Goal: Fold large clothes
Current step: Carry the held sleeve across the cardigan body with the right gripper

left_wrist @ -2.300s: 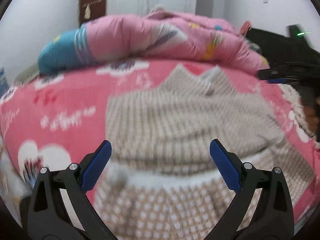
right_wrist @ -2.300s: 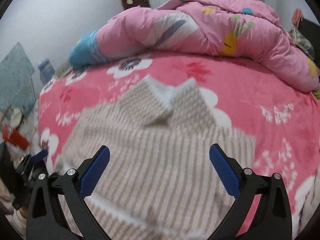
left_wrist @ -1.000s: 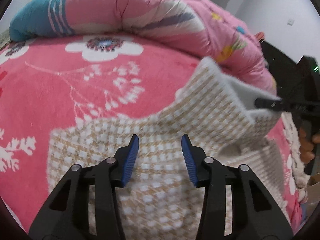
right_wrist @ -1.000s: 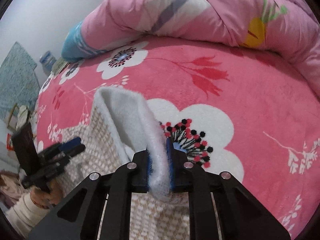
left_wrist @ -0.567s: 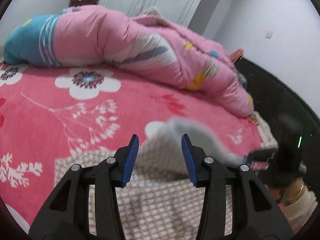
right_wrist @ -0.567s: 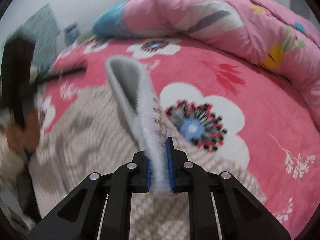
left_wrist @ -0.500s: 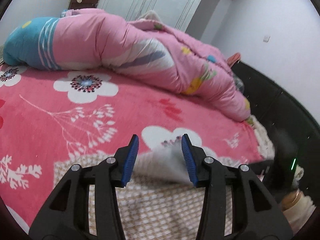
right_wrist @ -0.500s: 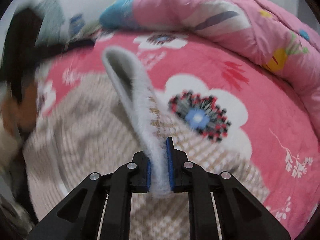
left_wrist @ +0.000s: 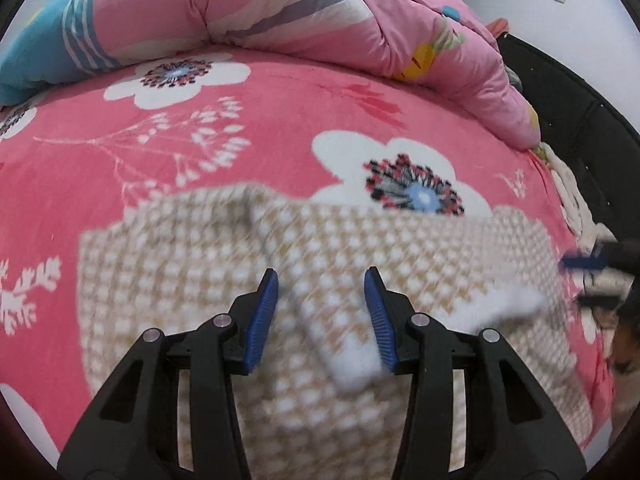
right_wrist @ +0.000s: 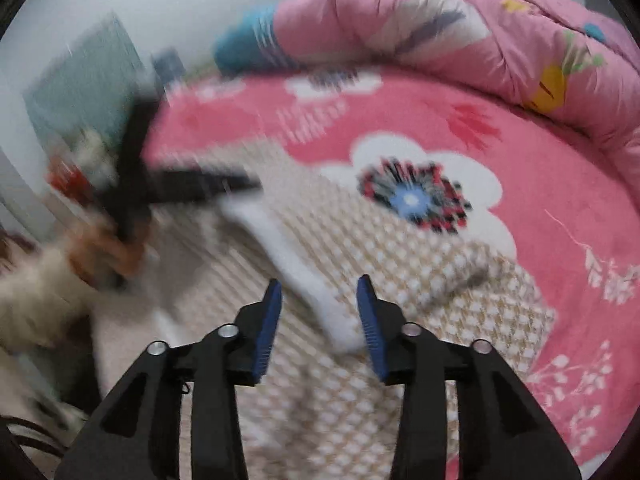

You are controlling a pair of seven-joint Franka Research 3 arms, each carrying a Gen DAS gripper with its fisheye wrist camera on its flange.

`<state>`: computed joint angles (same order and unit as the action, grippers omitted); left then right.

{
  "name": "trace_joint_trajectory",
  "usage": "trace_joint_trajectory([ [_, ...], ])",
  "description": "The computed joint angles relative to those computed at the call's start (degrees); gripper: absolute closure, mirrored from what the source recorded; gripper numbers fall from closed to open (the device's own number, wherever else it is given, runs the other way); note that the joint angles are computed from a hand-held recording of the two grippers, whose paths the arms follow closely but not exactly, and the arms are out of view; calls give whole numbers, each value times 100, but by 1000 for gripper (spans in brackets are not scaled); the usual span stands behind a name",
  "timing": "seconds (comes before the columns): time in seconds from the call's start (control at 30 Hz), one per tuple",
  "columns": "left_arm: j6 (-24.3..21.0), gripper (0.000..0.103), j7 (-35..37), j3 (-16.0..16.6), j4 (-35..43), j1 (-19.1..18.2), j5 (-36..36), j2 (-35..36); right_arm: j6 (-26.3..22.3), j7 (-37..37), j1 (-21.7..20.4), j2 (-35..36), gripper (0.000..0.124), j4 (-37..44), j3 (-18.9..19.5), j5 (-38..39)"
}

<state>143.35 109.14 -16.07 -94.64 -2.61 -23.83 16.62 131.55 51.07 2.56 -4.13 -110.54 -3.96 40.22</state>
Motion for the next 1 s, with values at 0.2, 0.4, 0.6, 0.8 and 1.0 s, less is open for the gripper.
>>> trace_joint_trajectory([
  [0.2,405,60,333,-11,-440,21,-172,-219,358,629,188,898,83,871,274,-148],
  [0.4,764,60,514,68,-799,-114,278,-388,514,1127,422,1334,82,701,457,-1135],
  [0.6,933,60,890,-26,-944,-10,-103,-455,-654,1574,65,617,83,330,188,-703],
  [0.8,945,60,1080,-38,-975,18,-420,-470,-74,2550,-282,449,83,199,-115,-143],
  [1.0,1030,65,1182,-28,-1102,7,-658,-556,-32,3009,-348,987,103,467,23,-446],
])
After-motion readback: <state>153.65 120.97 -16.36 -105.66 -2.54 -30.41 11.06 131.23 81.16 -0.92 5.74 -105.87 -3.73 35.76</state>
